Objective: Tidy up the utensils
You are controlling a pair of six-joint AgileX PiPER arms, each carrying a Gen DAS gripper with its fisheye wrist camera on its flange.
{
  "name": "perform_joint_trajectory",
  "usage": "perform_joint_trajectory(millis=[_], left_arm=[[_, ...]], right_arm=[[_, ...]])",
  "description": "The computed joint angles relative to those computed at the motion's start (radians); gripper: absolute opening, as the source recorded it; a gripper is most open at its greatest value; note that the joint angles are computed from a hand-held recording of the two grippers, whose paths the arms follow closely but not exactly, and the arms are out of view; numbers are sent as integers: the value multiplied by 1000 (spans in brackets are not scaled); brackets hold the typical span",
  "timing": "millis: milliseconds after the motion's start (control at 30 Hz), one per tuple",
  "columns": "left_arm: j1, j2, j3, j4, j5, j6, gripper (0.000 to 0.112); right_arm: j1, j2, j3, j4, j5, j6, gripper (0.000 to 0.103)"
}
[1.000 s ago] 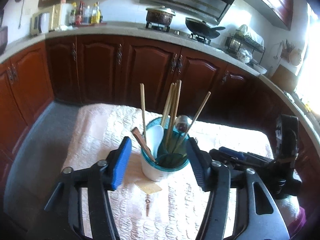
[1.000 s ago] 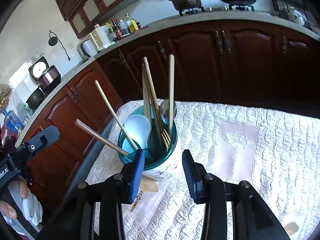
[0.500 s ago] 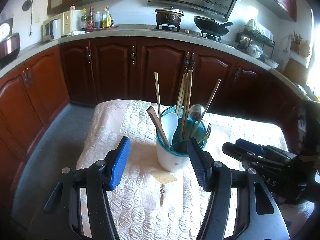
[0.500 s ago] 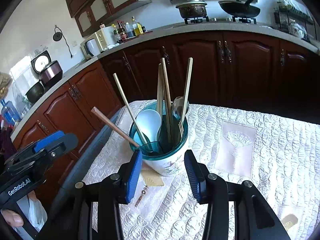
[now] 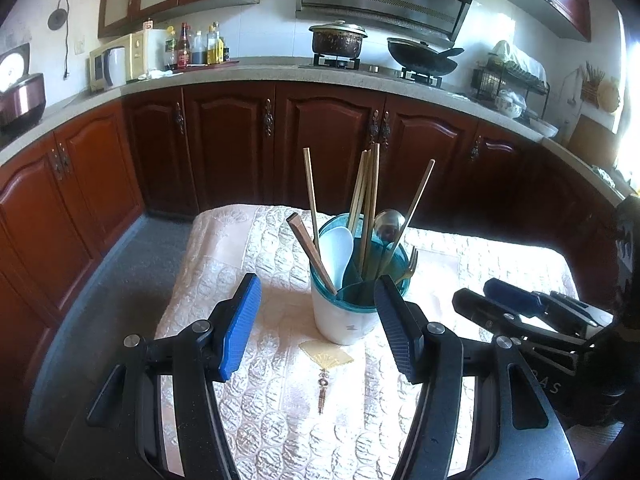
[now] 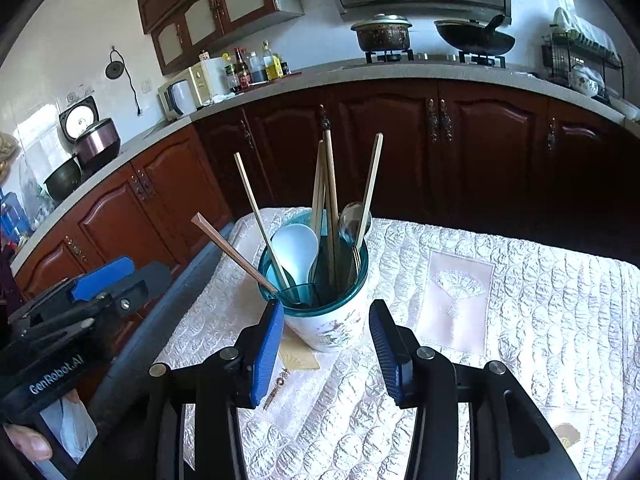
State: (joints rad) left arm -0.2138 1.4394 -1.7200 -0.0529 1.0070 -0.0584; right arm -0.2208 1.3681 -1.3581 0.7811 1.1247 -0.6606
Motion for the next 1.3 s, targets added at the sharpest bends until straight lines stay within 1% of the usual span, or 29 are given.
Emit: perform_joint_trajectory(millis=[200, 367, 567, 633, 767, 1300], left_arm=[[-39, -7, 10, 75, -13, -44, 59], [-66, -14, 25, 130, -29, -73, 59], [-79, -10, 32, 164, -34, -94, 59], [-81, -7, 34, 170, -37, -100, 59], [-79, 2, 30, 171, -36, -105, 59], [-83, 25, 30, 184, -34, -119, 59]], right_arm=[[1, -13, 5, 0, -15, -4, 49], [12, -15, 3, -14, -27, 9, 49], [17, -11, 1, -17, -35, 10, 49], [21, -9, -1, -24, -39, 13, 49], [23, -5, 0, -30, -53, 22, 56], [58, 30, -21, -77, -72, 59, 57]])
